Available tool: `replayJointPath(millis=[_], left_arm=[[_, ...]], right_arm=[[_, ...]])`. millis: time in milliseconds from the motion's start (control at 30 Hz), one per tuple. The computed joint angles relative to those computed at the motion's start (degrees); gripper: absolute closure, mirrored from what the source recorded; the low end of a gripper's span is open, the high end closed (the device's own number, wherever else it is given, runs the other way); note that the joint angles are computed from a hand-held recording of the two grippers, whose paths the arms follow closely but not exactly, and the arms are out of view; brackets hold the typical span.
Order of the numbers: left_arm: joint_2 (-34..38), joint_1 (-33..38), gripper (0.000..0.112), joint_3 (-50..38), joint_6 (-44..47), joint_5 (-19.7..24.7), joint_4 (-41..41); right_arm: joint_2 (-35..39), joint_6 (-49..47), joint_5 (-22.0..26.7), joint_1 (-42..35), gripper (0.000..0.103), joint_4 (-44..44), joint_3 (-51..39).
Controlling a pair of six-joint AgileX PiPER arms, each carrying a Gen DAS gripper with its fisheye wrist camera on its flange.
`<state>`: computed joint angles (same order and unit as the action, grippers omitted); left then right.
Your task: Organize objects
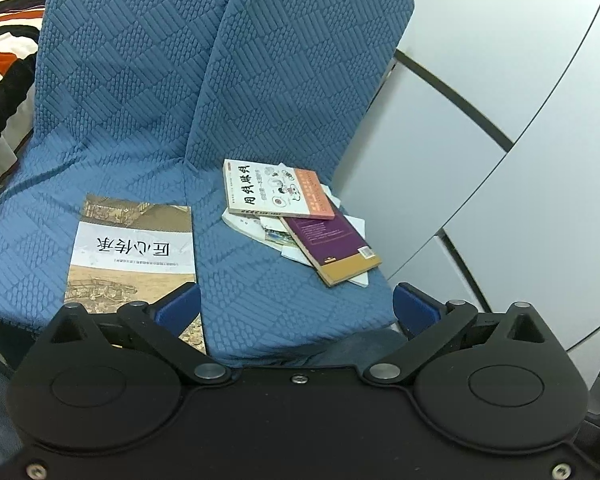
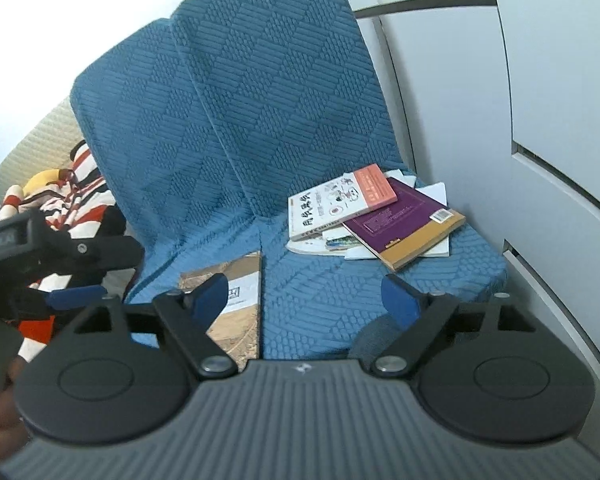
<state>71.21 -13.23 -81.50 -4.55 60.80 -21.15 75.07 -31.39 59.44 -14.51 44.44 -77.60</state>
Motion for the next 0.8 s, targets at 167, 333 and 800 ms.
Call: replayJointPath(millis=[167,333,800], left_arm=[[2.1,-0.3,0.01,3.2,2.0,-4.8,-0.4],[5.0,0.3,0.01,4.2,6.5,-8.5,-1.6],[14.0,-1.4,0.01,3.4,8.6,-18.6,-0.3]], right_arm=[[1.1,1.3,-5.3,2.9,0.018,-1.9,3.2],[3.1,0.4,-10.1,4.9,0.018,-0.5,5.3],[11.8,4.3,-21.7,12.9,0.019,-3.4,-0.2]])
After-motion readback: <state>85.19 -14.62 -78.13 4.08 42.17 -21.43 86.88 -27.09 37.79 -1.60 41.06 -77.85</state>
